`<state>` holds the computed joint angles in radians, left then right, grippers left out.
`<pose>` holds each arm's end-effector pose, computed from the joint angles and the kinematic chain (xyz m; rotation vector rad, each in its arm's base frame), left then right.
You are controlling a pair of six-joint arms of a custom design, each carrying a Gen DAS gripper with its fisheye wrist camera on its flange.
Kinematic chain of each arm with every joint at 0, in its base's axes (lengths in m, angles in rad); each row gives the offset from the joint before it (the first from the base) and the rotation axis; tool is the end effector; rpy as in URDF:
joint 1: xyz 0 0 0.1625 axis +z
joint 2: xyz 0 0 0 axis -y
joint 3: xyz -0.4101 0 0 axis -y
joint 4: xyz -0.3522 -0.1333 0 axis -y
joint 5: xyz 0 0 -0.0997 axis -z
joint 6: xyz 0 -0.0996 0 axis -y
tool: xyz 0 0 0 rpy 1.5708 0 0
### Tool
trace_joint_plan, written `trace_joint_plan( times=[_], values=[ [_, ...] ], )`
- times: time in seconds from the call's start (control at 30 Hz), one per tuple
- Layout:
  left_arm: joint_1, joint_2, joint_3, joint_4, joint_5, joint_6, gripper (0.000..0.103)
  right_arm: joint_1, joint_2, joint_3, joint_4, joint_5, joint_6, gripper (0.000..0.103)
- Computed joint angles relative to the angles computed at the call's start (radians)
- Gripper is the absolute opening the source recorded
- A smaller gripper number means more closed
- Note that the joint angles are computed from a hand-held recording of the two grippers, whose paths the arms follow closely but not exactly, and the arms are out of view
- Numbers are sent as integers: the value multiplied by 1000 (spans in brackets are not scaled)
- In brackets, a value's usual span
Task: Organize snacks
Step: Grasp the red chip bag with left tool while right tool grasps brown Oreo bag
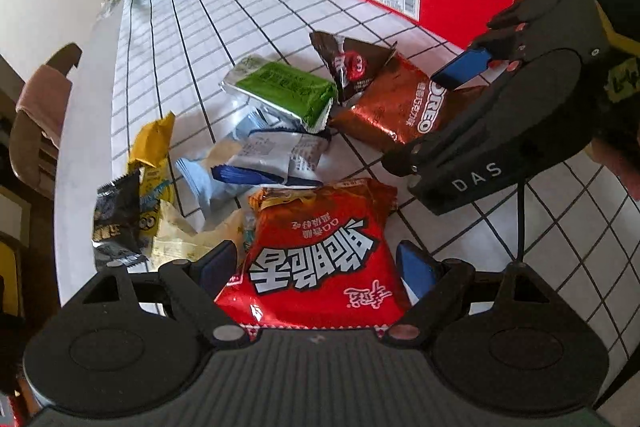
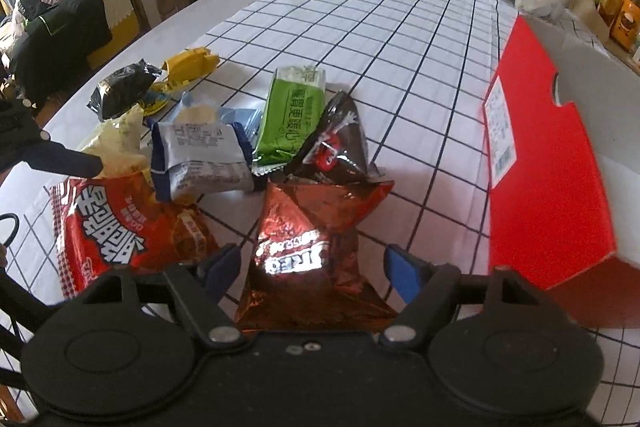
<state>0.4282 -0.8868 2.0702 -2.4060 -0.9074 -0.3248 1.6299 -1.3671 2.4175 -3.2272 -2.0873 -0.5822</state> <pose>-0.3369 -0.3677 0.0465 1.0942 2.1573 -0.2415 0.1070 -0.3837 0.2441 0.5772 -2.3765 0.5696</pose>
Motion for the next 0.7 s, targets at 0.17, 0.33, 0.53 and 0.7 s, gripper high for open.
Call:
trace_joint_plan(
  times=[0.17,0.33,0.53,0.7],
  values=[
    [13,16,-20,28,-4,-39,86,-14,9,-8,10,4,11,70],
    [15,20,-30,37,-6,-78,79,-23,4,-1,7,19,21,61],
    [5,14,-33,64,-11,-145,74,-29,-21,11,21,40,64,51],
    [-1,-5,-21,61,-24,-196,70,-33,-55,35,28,50,101,49]
  ],
)
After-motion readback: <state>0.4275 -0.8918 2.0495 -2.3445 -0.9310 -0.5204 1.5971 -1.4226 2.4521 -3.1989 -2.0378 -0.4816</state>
